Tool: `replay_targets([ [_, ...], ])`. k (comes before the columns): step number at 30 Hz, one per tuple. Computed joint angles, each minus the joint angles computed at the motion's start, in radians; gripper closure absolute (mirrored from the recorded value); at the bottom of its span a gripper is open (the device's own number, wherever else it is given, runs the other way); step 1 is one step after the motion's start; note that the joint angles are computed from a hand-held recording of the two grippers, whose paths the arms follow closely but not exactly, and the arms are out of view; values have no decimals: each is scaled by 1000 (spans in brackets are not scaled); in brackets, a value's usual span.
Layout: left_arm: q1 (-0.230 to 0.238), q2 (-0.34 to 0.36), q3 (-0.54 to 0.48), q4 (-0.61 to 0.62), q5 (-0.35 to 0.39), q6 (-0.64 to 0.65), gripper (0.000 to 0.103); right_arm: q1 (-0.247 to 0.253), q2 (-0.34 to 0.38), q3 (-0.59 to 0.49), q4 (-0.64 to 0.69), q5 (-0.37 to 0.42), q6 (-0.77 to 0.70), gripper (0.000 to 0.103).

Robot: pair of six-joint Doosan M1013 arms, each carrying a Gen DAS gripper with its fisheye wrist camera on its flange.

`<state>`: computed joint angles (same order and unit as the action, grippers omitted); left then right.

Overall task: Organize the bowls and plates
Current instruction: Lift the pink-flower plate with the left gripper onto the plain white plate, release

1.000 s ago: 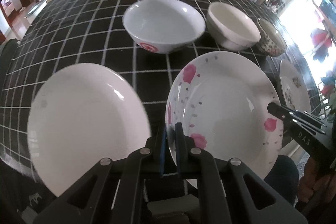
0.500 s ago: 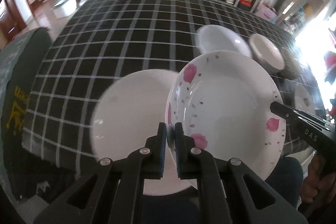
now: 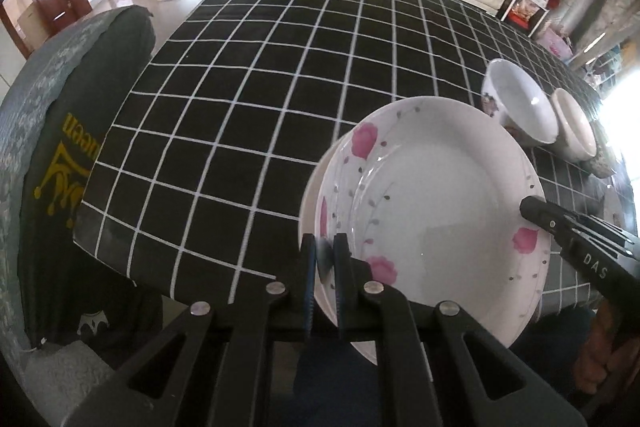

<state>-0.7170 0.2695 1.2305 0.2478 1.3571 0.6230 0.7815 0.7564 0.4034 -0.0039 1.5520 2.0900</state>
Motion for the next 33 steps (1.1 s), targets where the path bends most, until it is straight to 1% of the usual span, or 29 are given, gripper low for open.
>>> replay_targets([
  [7, 10, 4, 10, -8, -2, 1, 96, 10, 17, -15, -9, 19, 1, 88],
  [12, 17, 5, 19, -18, -9, -13, 96, 16, 40, -51, -19, 39, -12, 88],
  [15, 15, 3, 23, -10, -13, -18, 96, 18, 36, -42, -27, 28, -15, 88],
  [19, 16, 1, 22, -6, -12, -45, 96, 12, 13, 5, -8, -3, -7, 88],
  [25, -2, -22, 25, 47, -14, -78, 96, 5, -35, 81, 2, -53, 13, 87],
  [28, -12, -29, 21, 61, -18, -80, 96, 13, -56, 101, -45, -70, 26, 87],
  [32, -32, -28, 4, 77, -35, -65, 96, 25, -76, 105, -103, -90, 7, 87],
  [33, -38, -28, -1, 81, -40, -59, 96, 31, -85, 111, -135, -98, 12, 87],
])
